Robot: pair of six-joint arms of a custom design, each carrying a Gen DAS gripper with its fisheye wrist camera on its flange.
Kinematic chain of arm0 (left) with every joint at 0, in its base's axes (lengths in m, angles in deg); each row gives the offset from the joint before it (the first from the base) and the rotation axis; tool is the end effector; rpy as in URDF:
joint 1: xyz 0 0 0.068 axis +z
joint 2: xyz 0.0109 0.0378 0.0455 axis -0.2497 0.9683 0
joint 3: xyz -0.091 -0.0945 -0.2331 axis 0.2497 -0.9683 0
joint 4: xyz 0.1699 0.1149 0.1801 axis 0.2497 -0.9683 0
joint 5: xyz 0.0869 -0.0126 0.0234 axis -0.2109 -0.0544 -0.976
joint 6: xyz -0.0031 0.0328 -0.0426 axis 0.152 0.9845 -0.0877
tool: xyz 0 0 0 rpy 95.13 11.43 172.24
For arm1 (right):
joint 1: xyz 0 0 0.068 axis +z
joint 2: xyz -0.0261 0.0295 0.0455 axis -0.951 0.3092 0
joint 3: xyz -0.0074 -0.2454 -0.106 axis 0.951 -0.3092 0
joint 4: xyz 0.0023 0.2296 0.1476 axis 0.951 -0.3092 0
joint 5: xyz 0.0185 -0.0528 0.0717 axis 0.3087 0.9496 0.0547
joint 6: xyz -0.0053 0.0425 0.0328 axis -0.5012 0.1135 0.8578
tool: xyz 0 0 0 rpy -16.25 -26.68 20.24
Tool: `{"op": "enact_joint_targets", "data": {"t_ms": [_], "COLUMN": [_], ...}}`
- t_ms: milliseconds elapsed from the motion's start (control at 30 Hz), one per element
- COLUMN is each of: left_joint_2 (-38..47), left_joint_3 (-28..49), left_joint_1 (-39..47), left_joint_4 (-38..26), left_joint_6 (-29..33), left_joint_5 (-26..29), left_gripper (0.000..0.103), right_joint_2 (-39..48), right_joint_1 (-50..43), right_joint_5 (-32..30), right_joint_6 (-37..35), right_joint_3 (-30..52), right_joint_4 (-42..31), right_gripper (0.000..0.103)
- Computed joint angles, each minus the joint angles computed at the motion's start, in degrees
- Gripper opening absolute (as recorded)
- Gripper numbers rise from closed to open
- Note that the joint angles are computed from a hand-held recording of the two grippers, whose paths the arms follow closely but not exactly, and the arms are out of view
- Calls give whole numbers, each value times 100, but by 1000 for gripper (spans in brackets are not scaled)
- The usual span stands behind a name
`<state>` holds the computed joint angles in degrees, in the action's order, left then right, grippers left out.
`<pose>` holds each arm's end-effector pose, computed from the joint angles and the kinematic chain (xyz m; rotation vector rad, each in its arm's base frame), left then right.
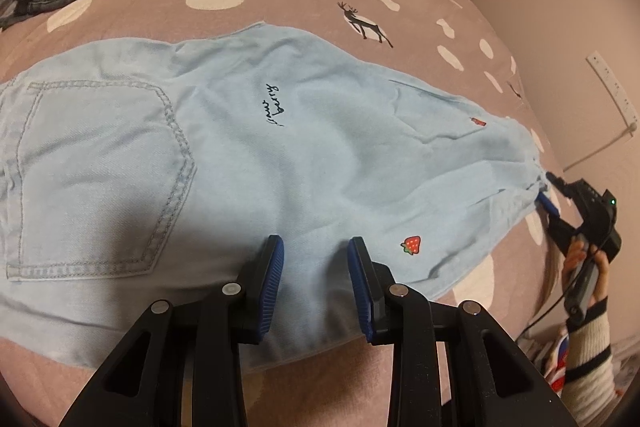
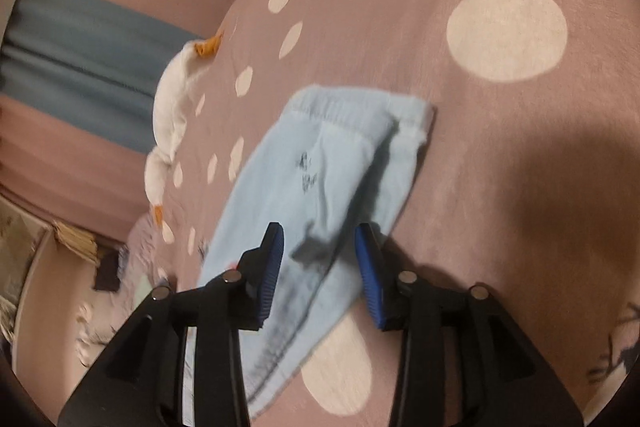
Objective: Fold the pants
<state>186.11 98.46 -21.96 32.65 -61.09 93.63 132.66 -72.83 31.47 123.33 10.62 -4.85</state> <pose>0.3786 -0.0663 0.0502 0.4417 2.6515 -0.6613 0.2018 -0.0035 0.0337 1.2795 1.8349 0.6549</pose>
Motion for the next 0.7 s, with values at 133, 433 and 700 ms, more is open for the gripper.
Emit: {"op": "enact_joint_targets", "data": {"t_ms": [133,433,700], "left_joint_2": [6,67,-135], "left_joint_3": [45,165,182], "left_joint_1": [-27,-56,146], "left_joint_4": [-83,-195,-333], "left_joint_6": [9,56,170], "left_joint_5": [-58,-99,-72], "left_gripper": [32,32,32], "right_joint_2": [-256,-1397,-2492], "right_joint_1": [-234,-376,1176], "right_joint_5": [-237,247,2770], "right_joint_6": [-303,-1571,-2387], "right_joint_3": [313,855,1840], "right_joint_4": [-756,-3927,-6498], "right_gripper": [7,2,34]}}
